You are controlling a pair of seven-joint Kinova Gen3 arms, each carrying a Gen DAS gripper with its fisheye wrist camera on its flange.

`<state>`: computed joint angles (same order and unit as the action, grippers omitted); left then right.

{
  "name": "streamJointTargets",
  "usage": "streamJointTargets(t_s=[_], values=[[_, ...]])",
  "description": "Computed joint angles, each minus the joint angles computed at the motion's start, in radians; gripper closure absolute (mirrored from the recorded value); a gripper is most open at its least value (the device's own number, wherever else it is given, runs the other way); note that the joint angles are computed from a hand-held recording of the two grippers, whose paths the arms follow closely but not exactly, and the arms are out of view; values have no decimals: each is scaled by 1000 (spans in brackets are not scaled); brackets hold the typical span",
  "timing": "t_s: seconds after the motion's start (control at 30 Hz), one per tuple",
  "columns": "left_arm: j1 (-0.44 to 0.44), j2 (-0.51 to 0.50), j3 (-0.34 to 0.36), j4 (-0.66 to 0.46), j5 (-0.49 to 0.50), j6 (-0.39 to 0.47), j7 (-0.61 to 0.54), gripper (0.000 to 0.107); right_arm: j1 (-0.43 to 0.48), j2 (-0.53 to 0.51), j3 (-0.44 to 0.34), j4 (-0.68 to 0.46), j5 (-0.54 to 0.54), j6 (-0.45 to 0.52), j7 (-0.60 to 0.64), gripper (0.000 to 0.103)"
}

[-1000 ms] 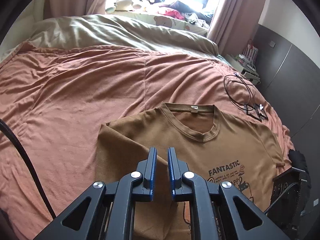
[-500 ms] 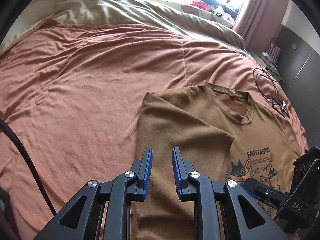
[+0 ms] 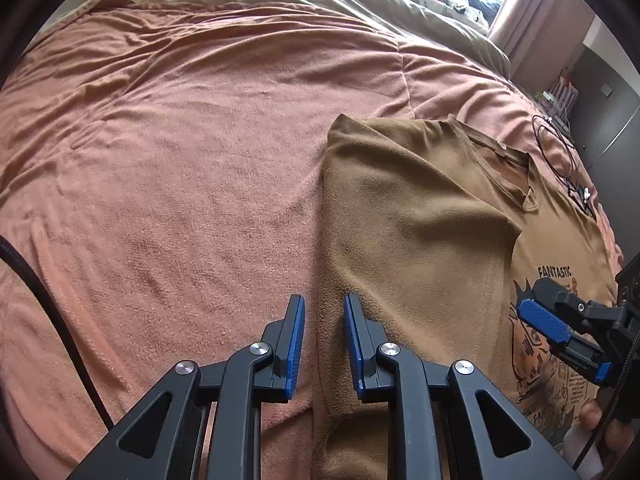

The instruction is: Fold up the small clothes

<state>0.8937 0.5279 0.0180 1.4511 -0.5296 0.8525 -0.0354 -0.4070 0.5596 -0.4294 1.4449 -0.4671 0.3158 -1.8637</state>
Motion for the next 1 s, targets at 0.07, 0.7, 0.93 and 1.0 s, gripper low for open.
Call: streamJointTargets(t_s=[0.07,0.7,0.93,1.0], values=[[-4,2,3,6,5,-11,-3,86,33,16,-51,7,-16,-19,34,60],[11,-3,14,18,37,-18,-20,86,25,78,-40,-37,-37,0,68,103],[25,-8,17,25,38,-6,4,86,33,41,-47,8,-31,-39,54,103],[27,-11,17,29,38,-2,12,86,22,29,-26,22,-24,-40,29,103]])
